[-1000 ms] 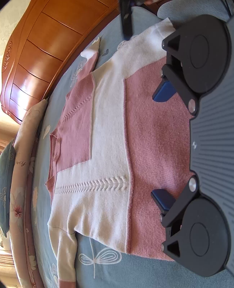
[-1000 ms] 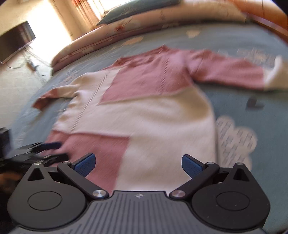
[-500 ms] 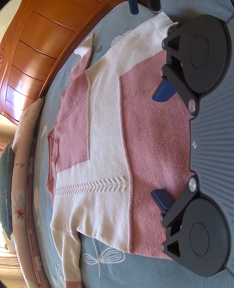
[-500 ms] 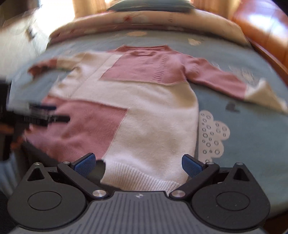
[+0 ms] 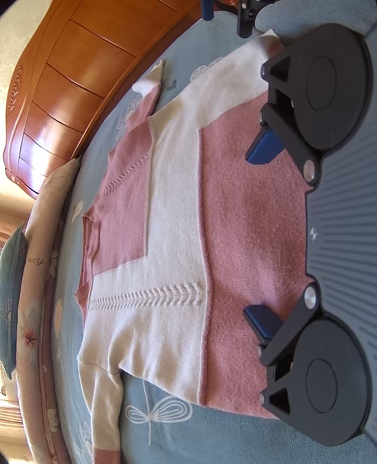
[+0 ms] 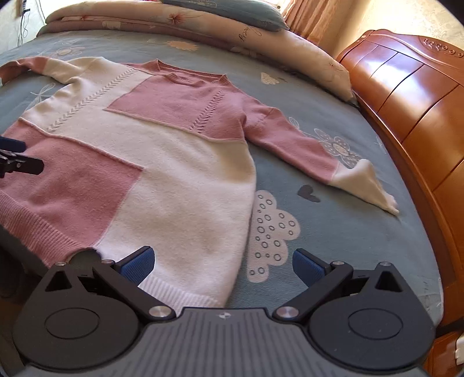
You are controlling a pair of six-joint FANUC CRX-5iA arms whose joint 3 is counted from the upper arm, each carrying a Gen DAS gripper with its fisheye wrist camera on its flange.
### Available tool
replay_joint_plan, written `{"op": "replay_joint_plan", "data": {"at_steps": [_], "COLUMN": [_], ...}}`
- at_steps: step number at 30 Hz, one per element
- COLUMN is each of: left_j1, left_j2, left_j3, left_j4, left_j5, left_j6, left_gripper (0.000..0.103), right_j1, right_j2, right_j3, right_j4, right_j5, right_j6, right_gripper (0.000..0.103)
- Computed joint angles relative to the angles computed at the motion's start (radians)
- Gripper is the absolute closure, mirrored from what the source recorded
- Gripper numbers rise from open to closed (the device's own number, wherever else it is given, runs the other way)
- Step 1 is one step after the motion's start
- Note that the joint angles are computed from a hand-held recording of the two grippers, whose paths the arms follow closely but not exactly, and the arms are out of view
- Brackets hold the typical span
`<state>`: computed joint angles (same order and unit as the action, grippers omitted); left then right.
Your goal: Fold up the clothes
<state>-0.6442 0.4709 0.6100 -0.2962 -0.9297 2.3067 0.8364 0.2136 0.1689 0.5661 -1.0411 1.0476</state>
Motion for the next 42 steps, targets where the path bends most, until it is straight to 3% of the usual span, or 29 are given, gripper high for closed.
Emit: {"op": "replay_joint_plan", "data": {"at_steps": [4, 7, 12, 18, 20, 23, 28, 35, 42], "left_j1": [-0.005, -0.006, -0.009, 0.0, 0.001, 0.002, -0.003, -0.006, -0.01], "left_j2": [0.01, 0.012, 0.021, 0.012, 0.008, 0.006, 0.008, 0.015, 0.02], "left_j3": [0.019, 0.022, 0.042, 0.022, 0.015, 0.011, 0.015, 0.028, 0.038], "left_j4": [-0.006, -0.008, -0.01, 0.009, 0.013, 0.012, 0.003, -0.002, -0.01], "left_j5": [-0.022, -0.027, -0.046, -0.024, -0.017, -0.014, -0.02, -0.034, -0.048], "left_j6": [-0.011, -0.017, -0.021, -0.016, -0.018, -0.019, -0.023, -0.024, -0.033], "left_gripper": [0.001, 0.001, 0.001, 0.001, 0.001, 0.001, 0.001, 0.001, 0.001], "right_j1": [0.012, 0.036, 0.096, 0.092, 0.086, 0.053, 0.024, 0.035, 0.04], "right_j2": [-0.013, -0.024, 0.021, 0.046, 0.032, 0.008, -0.04, -0.068, 0.014], "right_j3": [-0.009, -0.002, -0.083, -0.102, -0.119, -0.14, -0.152, -0.178, -0.092], "right_j4": [-0.062, -0.134, 0.103, 0.164, 0.21, 0.306, 0.328, 0.336, 0.195], "right_j5": [0.027, 0.033, -0.034, -0.052, -0.034, 0.022, 0.105, 0.171, 0.115], "right_j6": [0.045, 0.167, 0.261, 0.322, 0.293, 0.099, -0.073, -0.09, -0.004], "right_gripper": [0.0, 0.0, 0.0, 0.0, 0.0, 0.0, 0.0, 0.0, 0.0]}}
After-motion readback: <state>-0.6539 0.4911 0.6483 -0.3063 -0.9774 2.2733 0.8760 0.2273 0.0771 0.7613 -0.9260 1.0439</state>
